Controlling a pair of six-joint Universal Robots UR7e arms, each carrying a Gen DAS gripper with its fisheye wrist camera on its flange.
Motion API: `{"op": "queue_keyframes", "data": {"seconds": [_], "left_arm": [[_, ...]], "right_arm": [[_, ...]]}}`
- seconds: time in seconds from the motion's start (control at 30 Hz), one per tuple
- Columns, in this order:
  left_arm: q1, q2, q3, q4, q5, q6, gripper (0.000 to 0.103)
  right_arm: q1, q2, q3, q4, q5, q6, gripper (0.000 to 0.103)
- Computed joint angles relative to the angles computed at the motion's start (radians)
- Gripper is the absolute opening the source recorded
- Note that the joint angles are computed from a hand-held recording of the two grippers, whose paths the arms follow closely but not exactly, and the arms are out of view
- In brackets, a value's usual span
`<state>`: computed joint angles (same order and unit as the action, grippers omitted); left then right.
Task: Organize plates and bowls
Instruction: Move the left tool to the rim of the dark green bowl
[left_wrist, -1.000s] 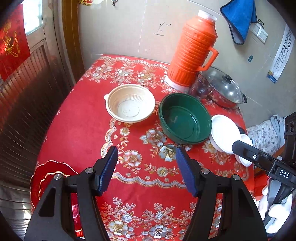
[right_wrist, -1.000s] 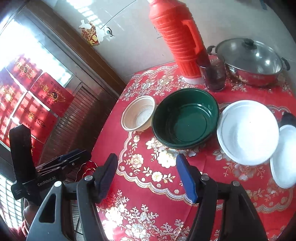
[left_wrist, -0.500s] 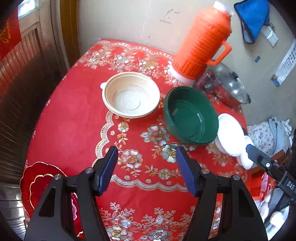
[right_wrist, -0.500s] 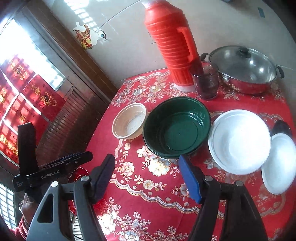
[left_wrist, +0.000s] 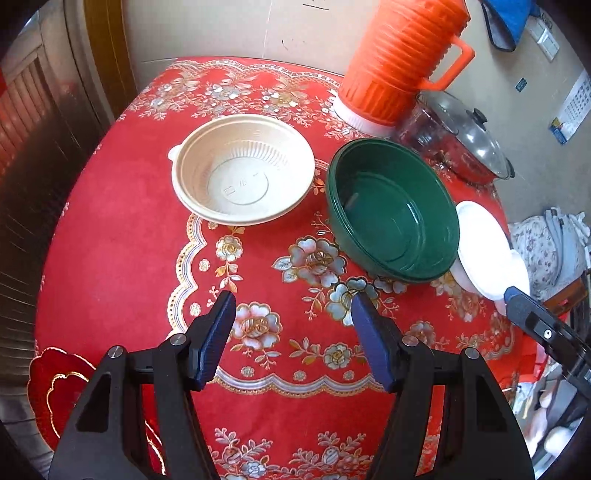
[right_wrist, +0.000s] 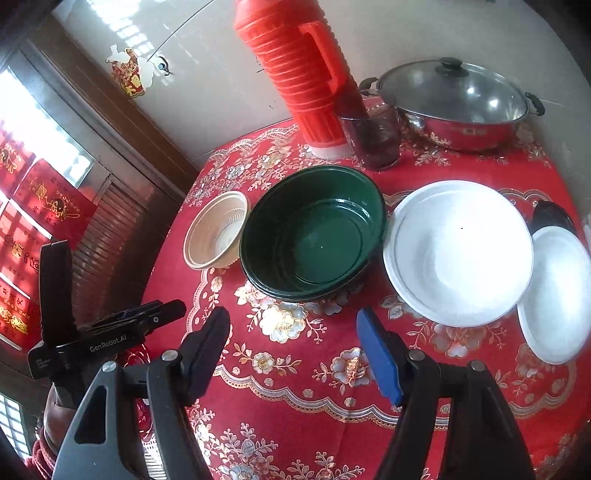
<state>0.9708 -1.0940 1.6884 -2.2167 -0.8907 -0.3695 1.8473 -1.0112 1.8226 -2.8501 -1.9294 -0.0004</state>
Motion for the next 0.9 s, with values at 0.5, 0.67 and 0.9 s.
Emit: {"op": "queue_keyframes", "data": {"seconds": [0.5,0.67,0.9], "left_arm": [[0.003,0.138,-0.108,-0.001,0.003,-0.029,0.066],[0.005,0.181,-0.141,-0.012,0.024,-0.024,0.066],[0.013,0.231,-0.186,-0.019,0.029,-0.037,0.066]], "right_arm": [[-0.013,0.093,-0.148,0.065,-0.081,-0.132,0.071],[-0.014,0.141,-0.222,0.065,-0.127,-0.224,0.071],[-0.043,0.192,-0.338,0.144,-0.129,-0.267,0.071]]}}
